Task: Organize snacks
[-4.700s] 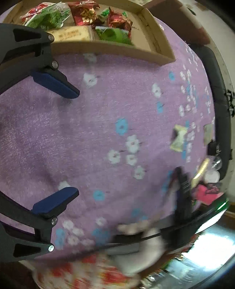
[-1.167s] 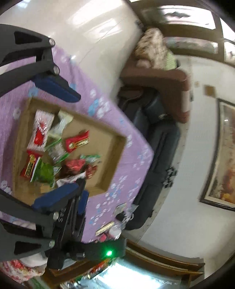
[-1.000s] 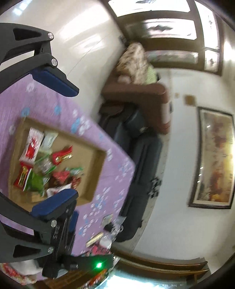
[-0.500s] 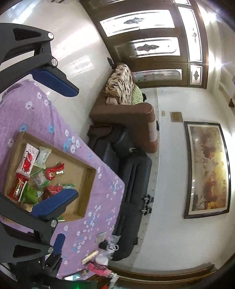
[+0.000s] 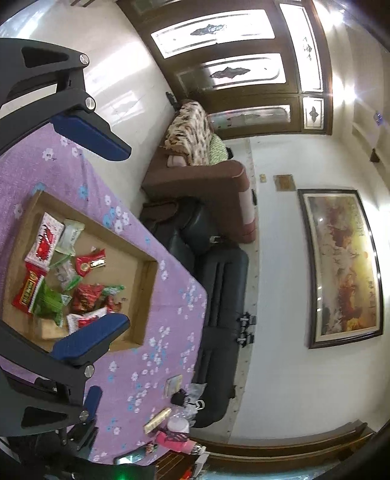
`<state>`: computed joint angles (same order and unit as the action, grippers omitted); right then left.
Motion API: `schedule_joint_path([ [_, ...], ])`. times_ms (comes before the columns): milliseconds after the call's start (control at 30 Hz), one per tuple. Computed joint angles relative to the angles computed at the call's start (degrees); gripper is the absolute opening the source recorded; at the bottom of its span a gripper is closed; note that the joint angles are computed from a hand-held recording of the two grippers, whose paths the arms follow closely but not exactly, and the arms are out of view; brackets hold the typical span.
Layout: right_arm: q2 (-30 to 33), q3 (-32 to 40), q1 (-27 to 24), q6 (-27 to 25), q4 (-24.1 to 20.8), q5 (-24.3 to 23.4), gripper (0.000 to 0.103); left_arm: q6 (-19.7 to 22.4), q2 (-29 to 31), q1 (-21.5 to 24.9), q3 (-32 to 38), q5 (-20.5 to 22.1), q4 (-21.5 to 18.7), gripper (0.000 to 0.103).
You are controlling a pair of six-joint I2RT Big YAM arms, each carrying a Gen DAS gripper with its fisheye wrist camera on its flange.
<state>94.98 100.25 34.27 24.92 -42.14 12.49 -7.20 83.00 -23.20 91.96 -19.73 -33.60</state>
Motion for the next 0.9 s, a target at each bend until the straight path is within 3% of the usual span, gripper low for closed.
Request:
schedule_joint_path([
  [200, -2.48, -3.86, -0.86, 0.60, 2.71, 0.16, 0.071, 0.45, -2.17, -1.89, -3.12, -6.26, 6.88, 0.102],
  [333, -3.80, -5.90, -1.08, 0.76, 3.65, 0.07, 0.071, -0.39, -1.99, -3.12, -3.21, -7.21, 9.14, 0.102],
  [433, -5.02, -7.48, -1.00, 0.82, 3.70, 1.28, 0.072, -0.10, -0.28, -4.18, -0.92, -5.31, 7.07, 0.102],
  [567, -7.86, -10.39, -0.65, 1.87, 3.49, 4.90, 0.073, 1.33, 4.01, -6.18, 4.53, -0.71, 0.37, 0.102],
  [767, -11.89, -14.63, 0.16, 2.36, 1.67, 14.57, 0.079, 3.79, 7.08, -9.18, 6.42, 4.33, -3.68, 0.102],
  [900, -13.17, -16.27, -0.35, 4.85, -0.96, 15.93, 0.079, 3.47, 8.39, -10.00, 7.43, 5.94, -6.36, 0.102],
])
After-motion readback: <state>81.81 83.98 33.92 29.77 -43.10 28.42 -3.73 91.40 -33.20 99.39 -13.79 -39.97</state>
